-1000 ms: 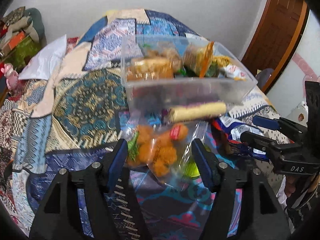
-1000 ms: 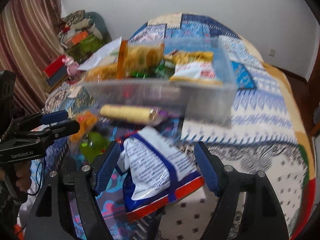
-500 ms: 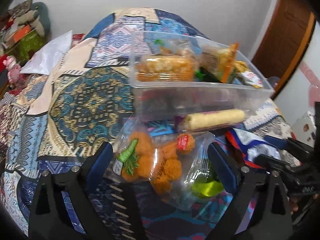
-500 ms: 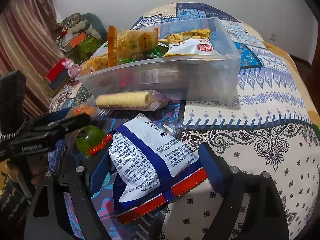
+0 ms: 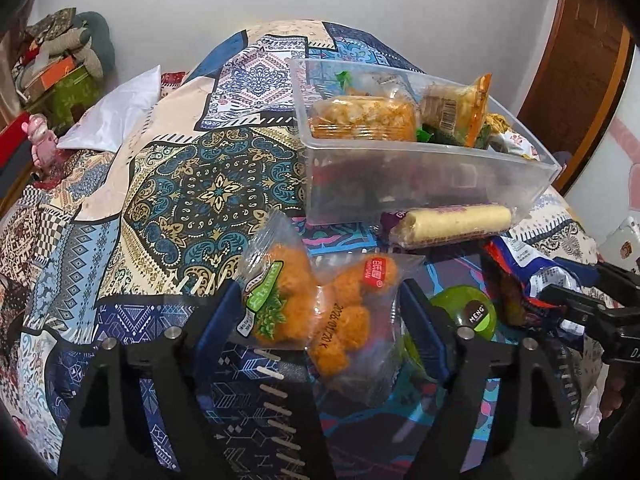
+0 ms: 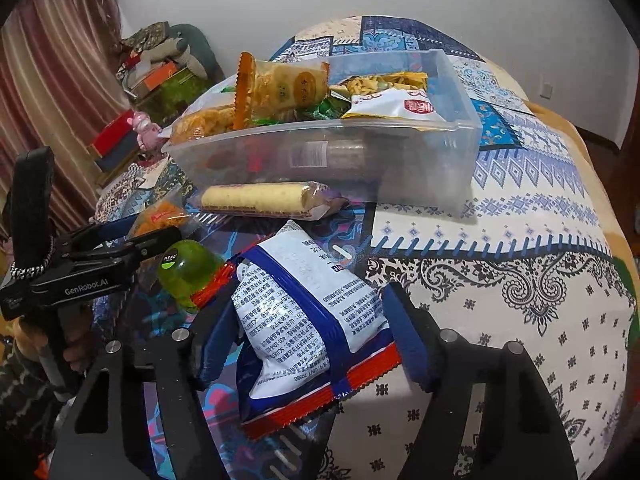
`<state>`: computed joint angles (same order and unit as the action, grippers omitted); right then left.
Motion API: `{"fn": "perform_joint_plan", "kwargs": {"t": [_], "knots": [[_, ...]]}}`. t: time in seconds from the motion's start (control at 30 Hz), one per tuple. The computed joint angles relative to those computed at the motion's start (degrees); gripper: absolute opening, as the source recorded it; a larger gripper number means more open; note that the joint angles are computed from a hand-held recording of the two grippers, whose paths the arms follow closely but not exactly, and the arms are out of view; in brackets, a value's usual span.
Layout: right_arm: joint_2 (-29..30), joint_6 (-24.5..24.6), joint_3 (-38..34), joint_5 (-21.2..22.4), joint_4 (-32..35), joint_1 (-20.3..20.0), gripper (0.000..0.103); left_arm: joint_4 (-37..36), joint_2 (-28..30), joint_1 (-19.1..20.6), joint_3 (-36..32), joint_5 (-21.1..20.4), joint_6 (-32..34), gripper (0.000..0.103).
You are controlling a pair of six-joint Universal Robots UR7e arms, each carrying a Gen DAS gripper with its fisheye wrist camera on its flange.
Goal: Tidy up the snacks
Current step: 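Grasp the orange fried-snack bag with the left tool while the right tool grasps the blue-and-white chip bag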
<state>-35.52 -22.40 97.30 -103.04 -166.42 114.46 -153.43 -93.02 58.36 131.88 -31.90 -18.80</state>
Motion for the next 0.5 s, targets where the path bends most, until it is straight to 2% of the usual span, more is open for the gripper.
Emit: {"fn": "perform_joint_plan", "kwargs": {"t": [0.3,0.37,0.5], "knots": [[-1.3,0.91,0.89,-0.09,0.73,-0.22,0.06,6.61,-5.16,-3.12,2.7,0.75,-5.14,0.074],[-1.54,0.77,1.15,-0.34,0.46,-0.08,0.056,9.23,-6.8,-4.35,3.35,1.14,-7.0,0.073],[-1.84,0.56,1.04,-0.8,0.8,0.2,0.052,15.22,-9.95,-6.9,4.16,0.98,-10.26,0.058]]}}
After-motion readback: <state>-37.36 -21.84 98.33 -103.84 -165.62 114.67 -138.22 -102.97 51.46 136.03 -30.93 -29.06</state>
